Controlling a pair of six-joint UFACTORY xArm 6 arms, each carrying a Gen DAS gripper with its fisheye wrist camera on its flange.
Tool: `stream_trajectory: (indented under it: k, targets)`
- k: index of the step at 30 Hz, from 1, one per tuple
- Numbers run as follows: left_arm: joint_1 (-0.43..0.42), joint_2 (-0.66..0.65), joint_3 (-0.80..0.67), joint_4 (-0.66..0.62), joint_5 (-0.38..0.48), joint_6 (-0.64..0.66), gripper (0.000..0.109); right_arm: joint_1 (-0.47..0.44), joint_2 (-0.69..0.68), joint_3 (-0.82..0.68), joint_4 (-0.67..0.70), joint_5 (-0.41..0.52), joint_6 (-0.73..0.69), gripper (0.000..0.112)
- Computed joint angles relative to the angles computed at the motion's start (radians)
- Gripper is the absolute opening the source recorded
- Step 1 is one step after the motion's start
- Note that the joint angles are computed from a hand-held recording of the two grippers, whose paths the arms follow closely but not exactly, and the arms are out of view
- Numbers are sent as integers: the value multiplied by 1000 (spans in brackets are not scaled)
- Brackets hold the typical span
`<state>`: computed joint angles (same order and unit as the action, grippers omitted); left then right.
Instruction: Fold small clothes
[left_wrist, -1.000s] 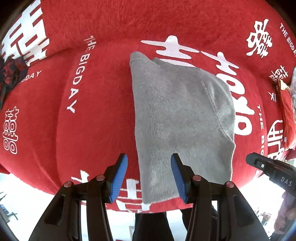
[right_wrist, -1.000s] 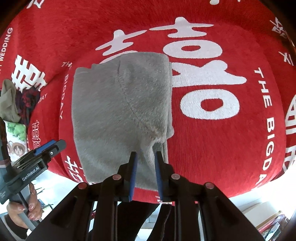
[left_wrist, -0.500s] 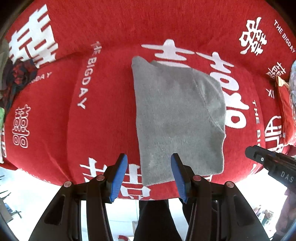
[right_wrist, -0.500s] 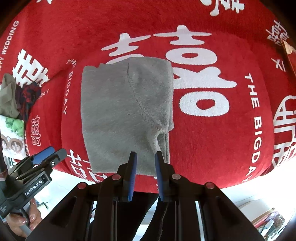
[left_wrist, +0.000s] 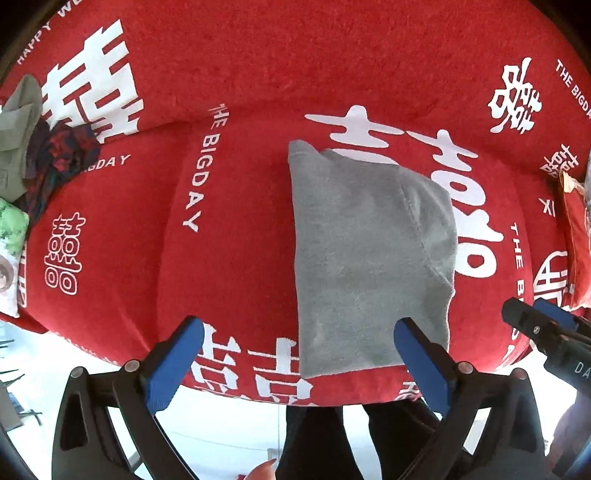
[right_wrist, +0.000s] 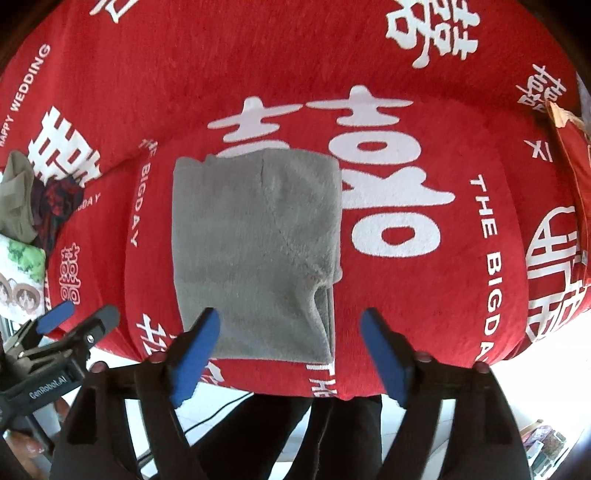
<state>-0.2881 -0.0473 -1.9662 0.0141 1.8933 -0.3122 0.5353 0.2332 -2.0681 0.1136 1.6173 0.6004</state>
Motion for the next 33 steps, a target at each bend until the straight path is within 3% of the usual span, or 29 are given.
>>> stream_trajectory:
  k: [4,15,33]
  targets:
    - [-17,-8,-1,31,-7,9,103,13,3,-14,-46,0,3,102]
    - [-25,7,-51,62,18,-14,103,48,85,-175,-123,126,-25,102]
    - [-34,35,-100,69,53,-12,103,61,103,-219,-132,178,-14,102]
